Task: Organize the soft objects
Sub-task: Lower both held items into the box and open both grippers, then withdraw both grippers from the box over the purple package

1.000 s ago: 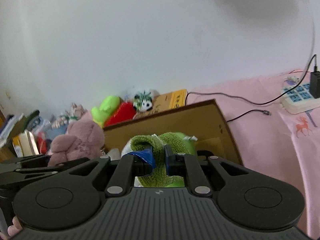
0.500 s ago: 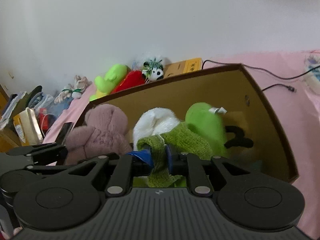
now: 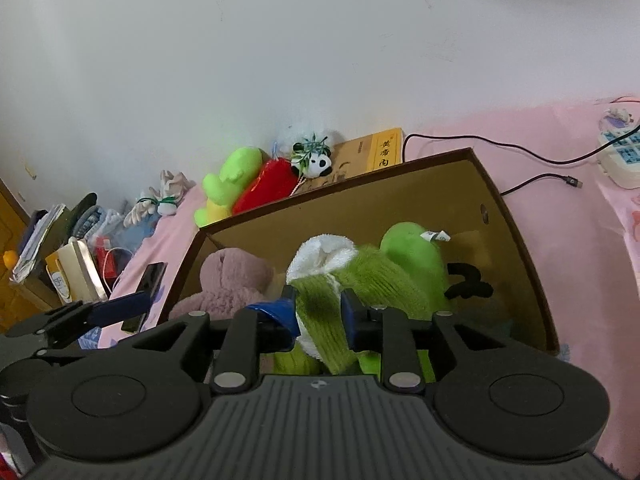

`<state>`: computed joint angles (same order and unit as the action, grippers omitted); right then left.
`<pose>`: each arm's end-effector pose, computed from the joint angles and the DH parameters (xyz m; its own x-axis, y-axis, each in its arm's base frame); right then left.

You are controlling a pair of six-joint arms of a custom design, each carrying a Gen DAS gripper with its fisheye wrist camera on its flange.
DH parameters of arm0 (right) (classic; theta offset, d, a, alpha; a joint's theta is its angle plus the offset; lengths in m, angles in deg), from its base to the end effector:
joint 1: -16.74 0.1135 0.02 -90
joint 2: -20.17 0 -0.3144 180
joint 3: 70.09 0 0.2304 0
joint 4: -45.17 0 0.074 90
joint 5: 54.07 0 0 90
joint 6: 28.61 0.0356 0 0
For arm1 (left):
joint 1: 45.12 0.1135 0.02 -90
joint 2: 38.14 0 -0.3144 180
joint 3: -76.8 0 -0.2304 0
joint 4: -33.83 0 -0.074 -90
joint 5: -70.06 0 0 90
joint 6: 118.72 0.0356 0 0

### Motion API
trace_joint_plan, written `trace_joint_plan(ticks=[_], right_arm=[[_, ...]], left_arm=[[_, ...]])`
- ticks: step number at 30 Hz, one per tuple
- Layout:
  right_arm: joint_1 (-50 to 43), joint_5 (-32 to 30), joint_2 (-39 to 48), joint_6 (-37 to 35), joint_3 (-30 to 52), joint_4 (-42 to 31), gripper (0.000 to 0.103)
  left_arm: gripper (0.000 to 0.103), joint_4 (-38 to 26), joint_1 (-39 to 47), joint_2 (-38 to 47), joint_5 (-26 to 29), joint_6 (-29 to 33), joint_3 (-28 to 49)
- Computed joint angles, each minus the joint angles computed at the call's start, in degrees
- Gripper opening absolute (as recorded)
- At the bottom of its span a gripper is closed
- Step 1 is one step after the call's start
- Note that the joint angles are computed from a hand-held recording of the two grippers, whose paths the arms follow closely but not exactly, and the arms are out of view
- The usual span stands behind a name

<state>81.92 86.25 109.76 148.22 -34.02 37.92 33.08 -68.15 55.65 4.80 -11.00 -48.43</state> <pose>0.1096 0.1718 0.1582 -0.4414 0.5644 -0.6976 0.3424 0.8245 0.4504 0.2717 -0.1317 0.2141 -0.3625 0.4545 -0.8136 0.7996 0.6001 -0.0211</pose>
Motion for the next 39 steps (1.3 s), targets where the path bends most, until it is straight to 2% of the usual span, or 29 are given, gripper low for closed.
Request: trace_joint_plan(ticks=[3,6,13,15,19,23,28,39], right_arm=[[-1.94,-2.19,1.08,-1.72,1.05,-0.98,0.007],[0.43,0.46,-0.68,1.35,-0.03,-1.25,0.007],[7.19,5.94,-1.16,14.45,4.9,-17.44,0.008],[8.95,6.97,-0.41,18.2,7.04,-23.02,0.008],[12.09,7.5,1.47,25.61,11.32,-33.98,0.008],[16.03,8.24,3.36,33.61,14.36,-43.4,0.009],[21.55,6.98,6.12,46.83,17.32,-53.62,0.009],[31.34,2.74,10.14,58.96,21.26,-65.19,0.009]], left_arm=[[0.074,-0.36,0.28,-1.1,-0.61,-0.3,-0.51],[0.074,-0.83,0.2,-2.39,-1.97,-0.78,-1.26],[0.074,-2.58,0.36,-7.21,-4.58,-3.22,-3.44],[0.077,-3.57,-0.47,-8.67,-6.15,-3.8,-3.76],[0.081,-5.07,-2.67,-11.73,-9.84,-5.49,-5.02],[0.095,-5.71,-5.71,-14.77,-15.82,-8.33,-6.54],[0.098,-8.92,-9.75,-17.74,-23.0,-11.92,-6.84],[0.099,-15.5,-19.21,-23.33,-33.98,-19.6,-8.69]])
